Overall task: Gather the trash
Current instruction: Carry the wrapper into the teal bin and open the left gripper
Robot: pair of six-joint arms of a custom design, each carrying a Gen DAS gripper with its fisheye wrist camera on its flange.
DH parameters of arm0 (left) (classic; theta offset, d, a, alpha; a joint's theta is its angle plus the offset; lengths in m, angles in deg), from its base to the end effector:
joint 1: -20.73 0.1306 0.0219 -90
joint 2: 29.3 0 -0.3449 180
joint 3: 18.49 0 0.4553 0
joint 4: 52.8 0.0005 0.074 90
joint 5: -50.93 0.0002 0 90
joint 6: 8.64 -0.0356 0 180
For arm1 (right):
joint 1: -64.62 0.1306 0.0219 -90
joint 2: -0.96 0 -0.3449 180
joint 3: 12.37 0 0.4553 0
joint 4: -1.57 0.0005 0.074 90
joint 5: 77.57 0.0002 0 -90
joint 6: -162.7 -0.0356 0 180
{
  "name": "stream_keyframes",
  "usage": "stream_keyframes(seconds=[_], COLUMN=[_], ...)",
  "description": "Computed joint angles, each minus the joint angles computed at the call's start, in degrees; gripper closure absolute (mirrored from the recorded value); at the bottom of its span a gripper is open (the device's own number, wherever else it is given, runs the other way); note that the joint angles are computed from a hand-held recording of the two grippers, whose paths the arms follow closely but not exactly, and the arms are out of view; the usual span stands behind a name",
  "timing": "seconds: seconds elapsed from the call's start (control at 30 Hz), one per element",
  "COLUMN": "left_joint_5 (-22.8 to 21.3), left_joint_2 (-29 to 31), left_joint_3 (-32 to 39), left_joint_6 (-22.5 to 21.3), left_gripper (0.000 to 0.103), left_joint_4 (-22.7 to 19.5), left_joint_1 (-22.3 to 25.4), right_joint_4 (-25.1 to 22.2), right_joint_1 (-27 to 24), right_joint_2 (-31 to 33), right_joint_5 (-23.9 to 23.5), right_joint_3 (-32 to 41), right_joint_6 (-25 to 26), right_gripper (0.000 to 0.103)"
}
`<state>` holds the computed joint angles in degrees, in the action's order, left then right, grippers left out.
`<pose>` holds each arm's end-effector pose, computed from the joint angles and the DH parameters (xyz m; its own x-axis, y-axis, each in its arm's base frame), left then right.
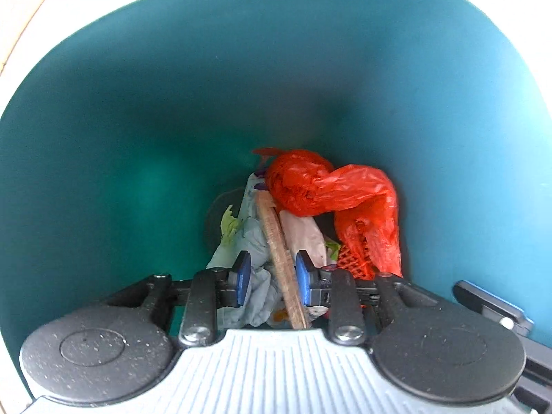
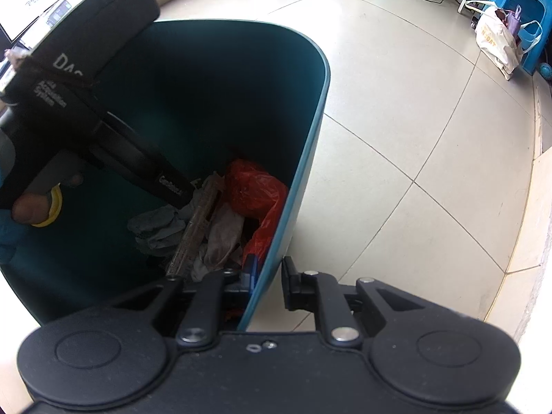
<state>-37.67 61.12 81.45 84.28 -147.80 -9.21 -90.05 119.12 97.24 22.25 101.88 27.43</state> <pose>0.4169 -0.2417 0.4415 -0.8882 0.4528 -0.0775 0.4560 0.8896 -0.0283 0.3092 0.4222 0.5092 -0.9422 -0.1155 -0.3144 -0.1491 0.9852 0.0848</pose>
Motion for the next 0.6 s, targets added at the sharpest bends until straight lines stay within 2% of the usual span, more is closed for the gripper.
stream_keyframes(seconds=[0.47, 0.53, 0.57, 0.6], left_joint_5=[3.1, 3.2, 3.5, 3.8], left_joint_2=[-8.9, -10.2, -11.0, -12.1], left_joint_3=[0.4, 0.3, 0.1, -0.3], left_joint_6=[-4.9, -5.6, -5.6, -5.6], left_gripper=[0.076, 0.071, 0.064, 0.053], left_joint_4=[-0.1, 0.1, 0.3, 0.7], left_joint_1=[3.4, 4.2, 4.7, 5.3], right_joint_4=[-2.8, -3.3, -3.5, -3.6], right_joint_1=[1.1, 1.3, 1.4, 1.5], right_joint_2=[3.3, 3.8, 4.1, 4.3], right_joint_5=[1.2, 1.4, 1.4, 1.5], right_joint_3=[4.1, 4.8, 5.2, 5.4], right_joint_6=[-0.1, -0.2, -0.2, -0.2], right_gripper=[0.091, 0.091, 0.091, 0.091])
